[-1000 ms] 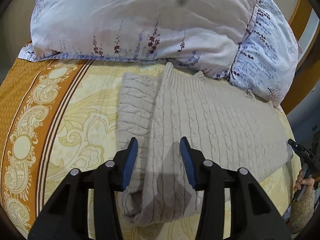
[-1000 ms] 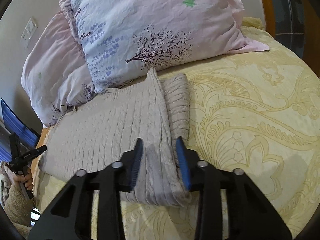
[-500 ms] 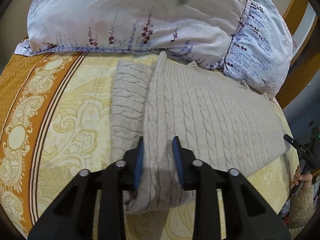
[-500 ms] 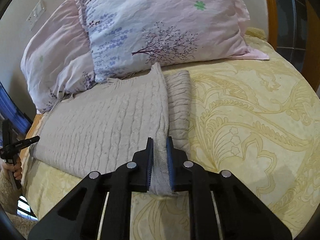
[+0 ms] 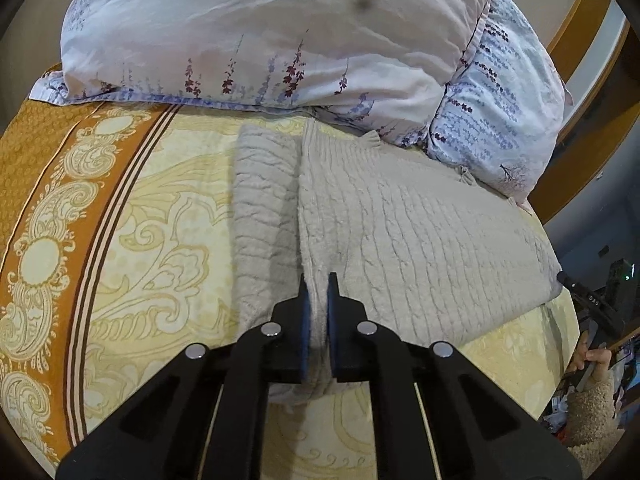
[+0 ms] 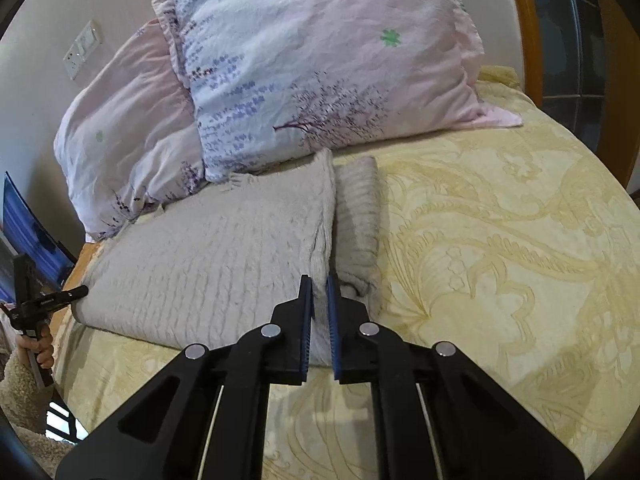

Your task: Fold small clothes

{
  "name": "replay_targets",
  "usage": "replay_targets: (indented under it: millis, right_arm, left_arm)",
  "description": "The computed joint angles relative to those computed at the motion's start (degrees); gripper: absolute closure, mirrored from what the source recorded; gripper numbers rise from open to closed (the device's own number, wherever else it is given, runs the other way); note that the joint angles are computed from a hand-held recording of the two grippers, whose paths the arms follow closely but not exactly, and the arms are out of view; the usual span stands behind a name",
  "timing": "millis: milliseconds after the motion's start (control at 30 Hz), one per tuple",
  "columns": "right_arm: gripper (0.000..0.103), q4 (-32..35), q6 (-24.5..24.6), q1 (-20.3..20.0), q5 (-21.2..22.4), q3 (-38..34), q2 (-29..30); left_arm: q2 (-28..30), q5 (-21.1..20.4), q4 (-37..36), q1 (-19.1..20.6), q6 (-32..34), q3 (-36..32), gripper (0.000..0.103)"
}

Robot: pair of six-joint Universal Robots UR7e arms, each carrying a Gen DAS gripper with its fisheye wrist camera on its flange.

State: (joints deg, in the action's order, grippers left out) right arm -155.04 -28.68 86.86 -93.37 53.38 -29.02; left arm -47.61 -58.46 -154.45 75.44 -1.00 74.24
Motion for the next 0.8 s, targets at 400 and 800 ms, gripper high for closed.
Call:
replay_targets:
  millis: [400,800]
  right_arm:
    - [0.072,-2.56,3.96,0.06,-1.53,0.33,0.36]
    - [0.044,7.08,-1.66,4.0,-3.12,-13.01,8.51]
  left_arm:
    - [0.83,3.04,-0.62,-0.41,1.0,-0.35,0.064]
    - [3.64,5.05,-7.92,-3.36,6.56,-2.83,0.032]
